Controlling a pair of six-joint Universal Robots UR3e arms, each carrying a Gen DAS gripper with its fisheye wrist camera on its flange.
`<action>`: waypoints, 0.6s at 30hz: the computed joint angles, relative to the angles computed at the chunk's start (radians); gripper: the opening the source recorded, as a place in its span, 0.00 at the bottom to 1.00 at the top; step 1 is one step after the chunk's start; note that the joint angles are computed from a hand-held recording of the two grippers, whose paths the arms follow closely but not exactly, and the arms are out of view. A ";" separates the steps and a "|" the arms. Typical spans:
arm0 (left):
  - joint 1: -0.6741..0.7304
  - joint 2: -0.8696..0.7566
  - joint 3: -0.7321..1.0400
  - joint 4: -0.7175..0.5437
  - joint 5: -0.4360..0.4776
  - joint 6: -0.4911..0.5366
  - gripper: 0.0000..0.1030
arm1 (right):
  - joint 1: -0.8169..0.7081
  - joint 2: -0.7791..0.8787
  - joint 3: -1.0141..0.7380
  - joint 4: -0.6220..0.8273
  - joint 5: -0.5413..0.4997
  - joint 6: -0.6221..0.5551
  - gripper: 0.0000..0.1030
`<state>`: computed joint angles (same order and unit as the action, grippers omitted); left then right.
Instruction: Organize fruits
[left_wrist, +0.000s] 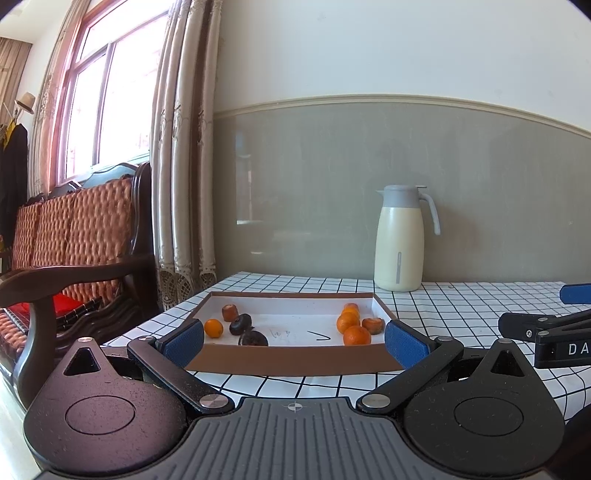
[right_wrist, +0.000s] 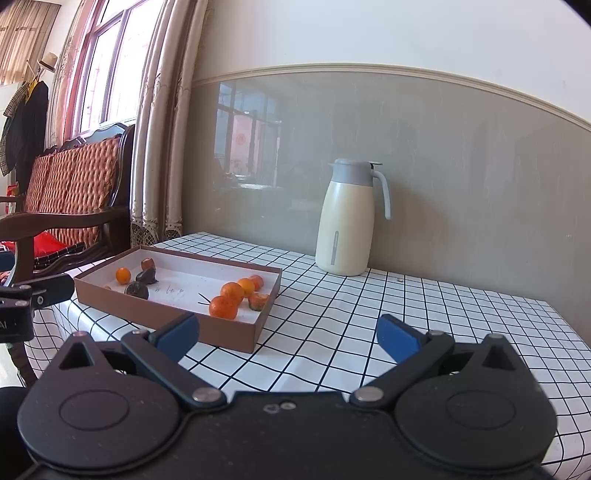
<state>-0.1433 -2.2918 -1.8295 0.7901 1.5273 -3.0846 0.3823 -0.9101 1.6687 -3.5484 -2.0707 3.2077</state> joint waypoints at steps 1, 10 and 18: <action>0.001 0.000 0.000 0.000 -0.001 -0.002 1.00 | 0.000 0.000 0.000 0.000 -0.001 0.000 0.94; 0.001 -0.005 0.000 0.009 0.002 -0.001 1.00 | -0.001 0.002 0.000 -0.003 0.001 0.001 0.94; -0.008 -0.009 0.009 0.005 0.021 -0.005 1.00 | -0.002 0.001 0.002 -0.008 0.002 0.005 0.94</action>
